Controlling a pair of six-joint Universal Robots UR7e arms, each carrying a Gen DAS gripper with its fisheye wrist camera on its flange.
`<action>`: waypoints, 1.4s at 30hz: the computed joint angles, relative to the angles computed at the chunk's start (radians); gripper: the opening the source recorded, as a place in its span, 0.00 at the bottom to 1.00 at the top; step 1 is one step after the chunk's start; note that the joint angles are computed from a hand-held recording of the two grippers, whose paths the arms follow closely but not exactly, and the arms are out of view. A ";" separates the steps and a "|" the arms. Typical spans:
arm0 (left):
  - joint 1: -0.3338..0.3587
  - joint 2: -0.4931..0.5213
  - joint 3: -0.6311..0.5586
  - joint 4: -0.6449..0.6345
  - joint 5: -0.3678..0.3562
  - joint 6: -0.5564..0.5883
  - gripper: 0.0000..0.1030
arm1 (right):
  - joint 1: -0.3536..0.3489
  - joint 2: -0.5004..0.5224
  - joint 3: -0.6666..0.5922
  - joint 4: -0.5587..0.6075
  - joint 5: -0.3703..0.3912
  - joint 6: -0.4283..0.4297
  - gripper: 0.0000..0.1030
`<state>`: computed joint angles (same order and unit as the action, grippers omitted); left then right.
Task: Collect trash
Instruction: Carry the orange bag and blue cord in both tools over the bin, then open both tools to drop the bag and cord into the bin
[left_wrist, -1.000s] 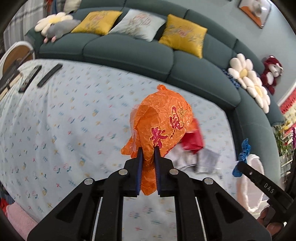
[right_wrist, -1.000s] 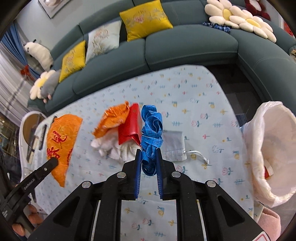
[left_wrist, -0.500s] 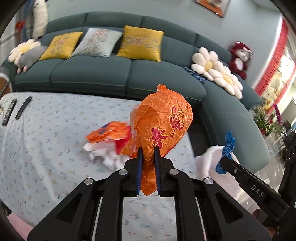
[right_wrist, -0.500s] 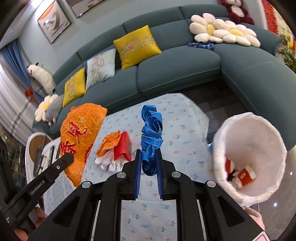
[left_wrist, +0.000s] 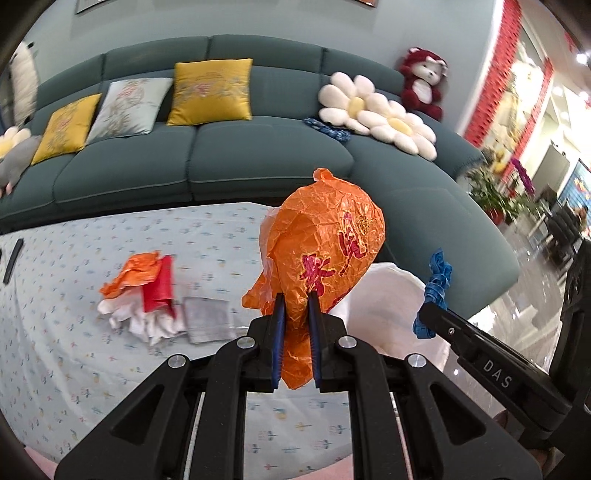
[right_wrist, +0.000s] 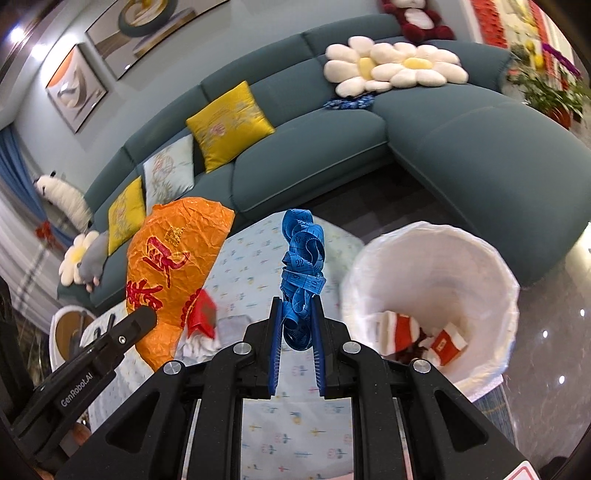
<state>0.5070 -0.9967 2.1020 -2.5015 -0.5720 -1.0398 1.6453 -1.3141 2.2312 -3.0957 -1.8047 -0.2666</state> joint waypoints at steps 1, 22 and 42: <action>0.001 0.012 -0.009 -0.006 -0.004 0.010 0.11 | -0.010 -0.009 0.002 0.000 0.002 0.000 0.14; 0.030 0.248 -0.212 -0.108 -0.126 0.217 0.13 | -0.158 -0.084 0.001 0.016 0.038 -0.020 0.14; 0.034 0.223 -0.187 -0.061 -0.099 0.113 0.52 | -0.143 -0.076 0.012 -0.021 0.010 -0.017 0.33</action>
